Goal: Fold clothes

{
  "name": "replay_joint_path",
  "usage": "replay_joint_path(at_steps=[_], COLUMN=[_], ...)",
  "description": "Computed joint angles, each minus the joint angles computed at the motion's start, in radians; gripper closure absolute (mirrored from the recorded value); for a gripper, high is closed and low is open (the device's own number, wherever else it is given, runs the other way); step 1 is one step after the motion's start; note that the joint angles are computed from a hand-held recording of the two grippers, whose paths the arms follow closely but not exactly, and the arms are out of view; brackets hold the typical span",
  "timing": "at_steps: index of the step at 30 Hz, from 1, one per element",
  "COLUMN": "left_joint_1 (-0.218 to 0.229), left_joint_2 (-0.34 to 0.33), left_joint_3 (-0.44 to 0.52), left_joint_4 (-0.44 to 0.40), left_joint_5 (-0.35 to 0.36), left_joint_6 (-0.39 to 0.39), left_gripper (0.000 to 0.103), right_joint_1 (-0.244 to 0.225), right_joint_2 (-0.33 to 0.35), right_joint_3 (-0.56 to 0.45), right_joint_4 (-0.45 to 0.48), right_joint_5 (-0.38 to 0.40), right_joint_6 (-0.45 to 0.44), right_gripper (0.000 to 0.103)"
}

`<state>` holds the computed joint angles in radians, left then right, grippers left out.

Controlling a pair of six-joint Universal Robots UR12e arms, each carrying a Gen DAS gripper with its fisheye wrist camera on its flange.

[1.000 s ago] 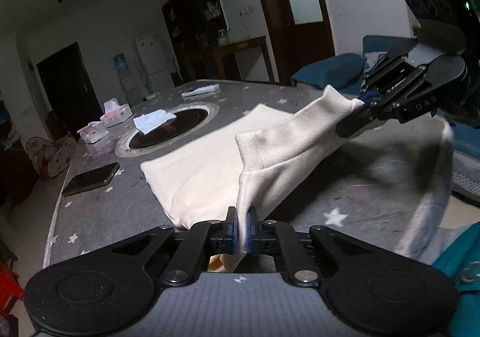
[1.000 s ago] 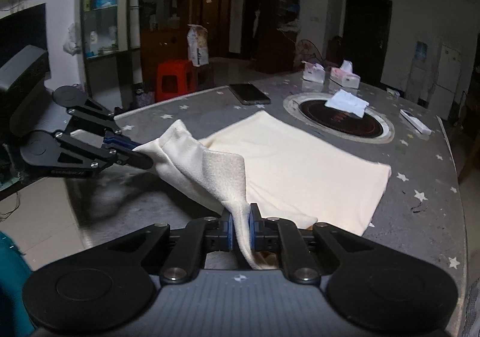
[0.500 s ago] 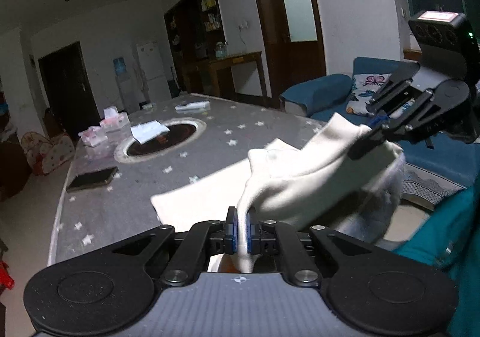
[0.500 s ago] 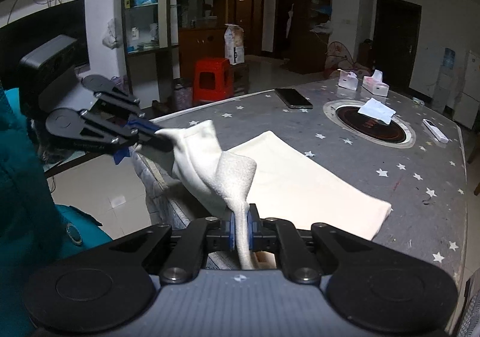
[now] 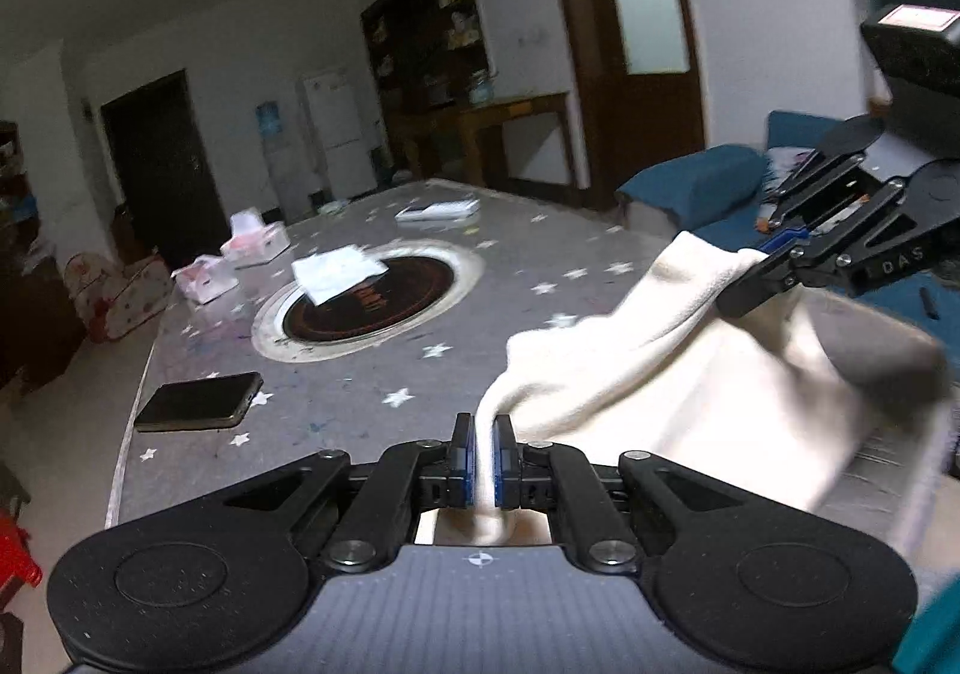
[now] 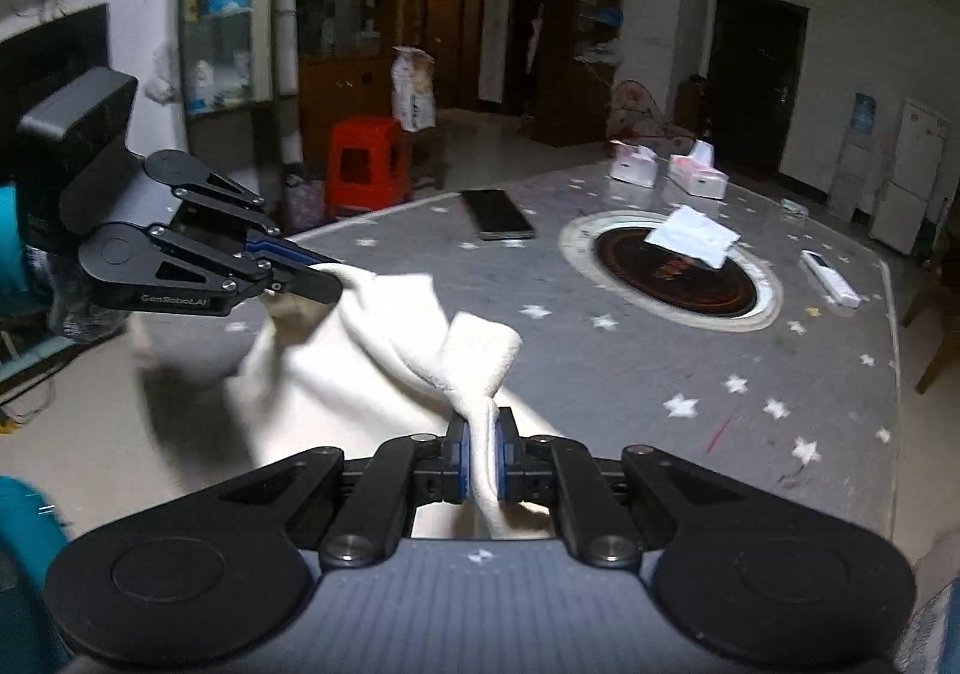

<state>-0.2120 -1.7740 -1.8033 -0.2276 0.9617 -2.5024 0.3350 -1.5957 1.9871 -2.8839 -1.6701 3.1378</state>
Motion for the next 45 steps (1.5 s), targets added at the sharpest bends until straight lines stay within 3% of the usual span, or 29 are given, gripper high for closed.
replay_joint_path(at_steps=[6, 8, 10, 15, 17, 20, 23, 27, 32, 39, 45], left_joint_1=[-0.053, -0.069, -0.073, -0.060, -0.055, -0.046, -0.051, -0.069, -0.076, -0.089, -0.090], left_joint_2=[-0.107, -0.131, -0.138, -0.116, -0.100, -0.076, -0.069, -0.086, -0.106, -0.122, -0.128], left_joint_3=[0.078, 0.085, 0.090, 0.074, 0.064, 0.053, 0.053, 0.068, 0.093, 0.114, 0.118], left_joint_4=[0.016, 0.040, 0.032, 0.032, 0.030, 0.002, -0.048, -0.081, -0.101, -0.085, -0.081], left_joint_5=[0.152, 0.219, 0.250, 0.236, 0.223, 0.132, 0.068, 0.090, 0.117, 0.142, 0.161], left_joint_6=[-0.086, -0.117, -0.156, -0.186, -0.199, -0.234, -0.234, -0.228, -0.264, -0.285, -0.298], left_gripper=[0.096, 0.094, 0.093, 0.091, 0.089, 0.083, 0.083, 0.083, 0.083, 0.083, 0.083], right_joint_1=[-0.034, -0.034, -0.032, -0.007, -0.003, -0.009, -0.011, -0.024, -0.020, -0.036, -0.029], right_joint_2=[0.100, 0.126, 0.141, 0.119, 0.104, 0.089, 0.097, 0.100, 0.091, 0.151, 0.181], right_joint_3=[-0.043, -0.044, -0.034, -0.003, 0.011, 0.025, 0.032, 0.049, 0.032, -0.032, -0.060], right_joint_4=[-0.002, -0.006, -0.028, -0.085, -0.108, -0.112, -0.083, -0.096, -0.091, -0.094, -0.046], right_joint_5=[-0.070, -0.106, -0.140, -0.207, -0.197, -0.131, -0.140, -0.133, -0.140, -0.070, -0.100], right_joint_6=[0.038, 0.095, 0.154, 0.221, 0.242, 0.298, 0.349, 0.390, 0.353, 0.335, 0.318], right_gripper=[0.094, 0.084, 0.081, 0.078, 0.078, 0.079, 0.079, 0.080, 0.079, 0.080, 0.083])
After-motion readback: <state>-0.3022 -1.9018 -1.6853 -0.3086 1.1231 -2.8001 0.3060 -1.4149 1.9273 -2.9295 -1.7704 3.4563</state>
